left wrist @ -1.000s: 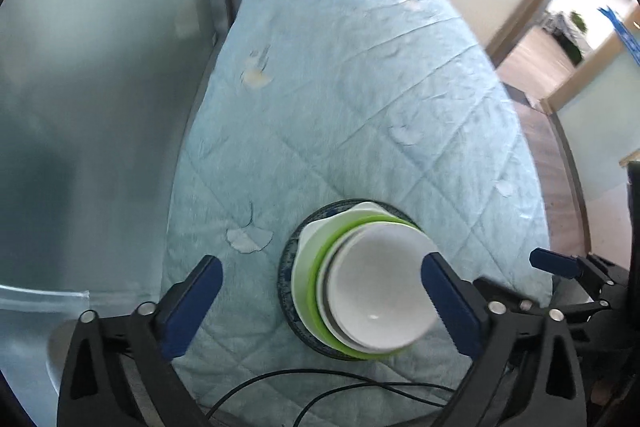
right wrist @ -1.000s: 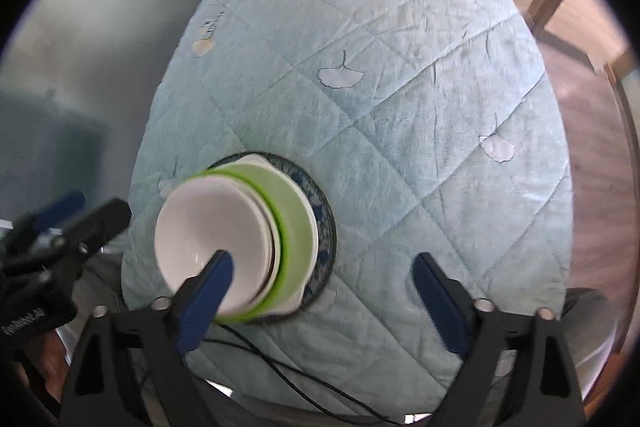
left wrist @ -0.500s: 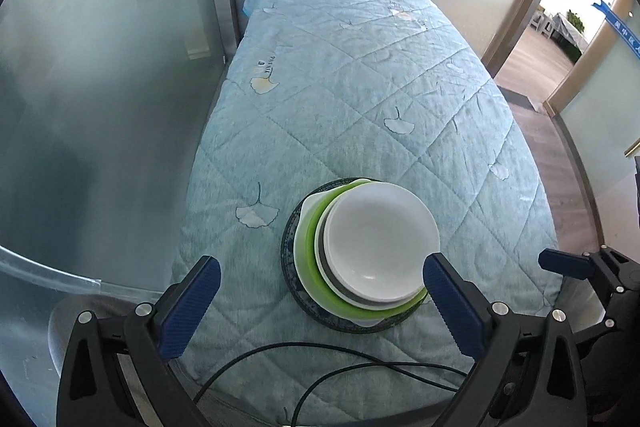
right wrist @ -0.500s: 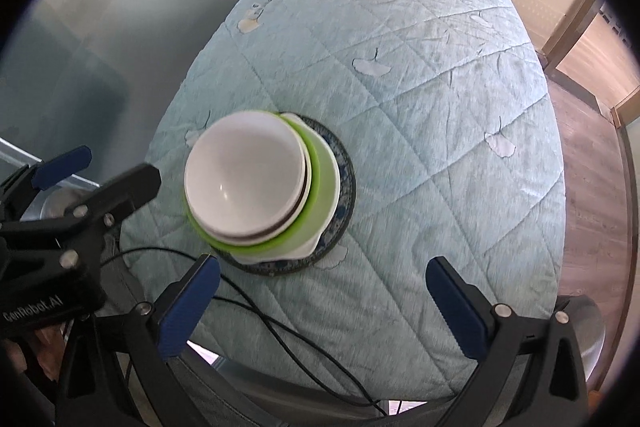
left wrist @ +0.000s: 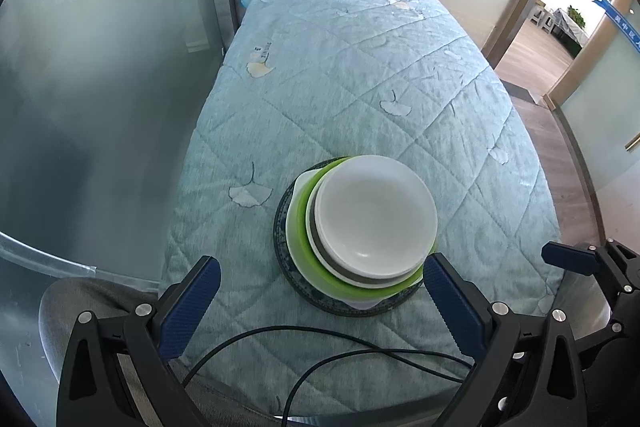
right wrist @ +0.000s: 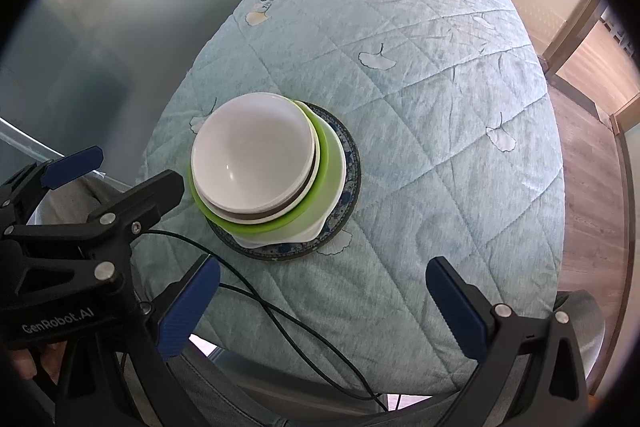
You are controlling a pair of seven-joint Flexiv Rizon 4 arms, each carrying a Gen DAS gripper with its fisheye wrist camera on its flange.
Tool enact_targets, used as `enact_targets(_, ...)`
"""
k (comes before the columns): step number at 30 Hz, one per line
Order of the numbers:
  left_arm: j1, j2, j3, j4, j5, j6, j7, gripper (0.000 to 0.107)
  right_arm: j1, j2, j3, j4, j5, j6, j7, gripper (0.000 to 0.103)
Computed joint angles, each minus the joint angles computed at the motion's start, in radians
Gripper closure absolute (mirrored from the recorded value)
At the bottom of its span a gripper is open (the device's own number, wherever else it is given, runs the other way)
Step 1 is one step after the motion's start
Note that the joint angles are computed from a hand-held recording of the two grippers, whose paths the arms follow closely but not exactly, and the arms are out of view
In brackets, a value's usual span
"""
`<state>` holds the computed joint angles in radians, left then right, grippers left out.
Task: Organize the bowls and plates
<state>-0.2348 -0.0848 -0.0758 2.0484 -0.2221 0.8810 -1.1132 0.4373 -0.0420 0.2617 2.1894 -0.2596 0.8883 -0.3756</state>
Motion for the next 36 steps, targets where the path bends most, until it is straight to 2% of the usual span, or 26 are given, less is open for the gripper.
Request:
enact_targets(9,-0.005,-0.007,-0.002,-0.003,0.037,0.010,-0.008,0.005,-0.002,-0.004,-0.002,0.006,-0.007,-0.001,0.012,0.001)
enact_targets(12,-0.012,-0.007,0.003,0.002,0.101,0.064,-0.040,0.005,-0.001,-0.006,-0.002,0.005,-0.009,-0.006,0.012,0.001)
enact_targets(36,-0.010,-0.023,-0.003,-0.009,0.077,0.049,-0.028,0.005,-0.006,-0.006,-0.006,0.007,-0.017,-0.017,0.000,0.001)
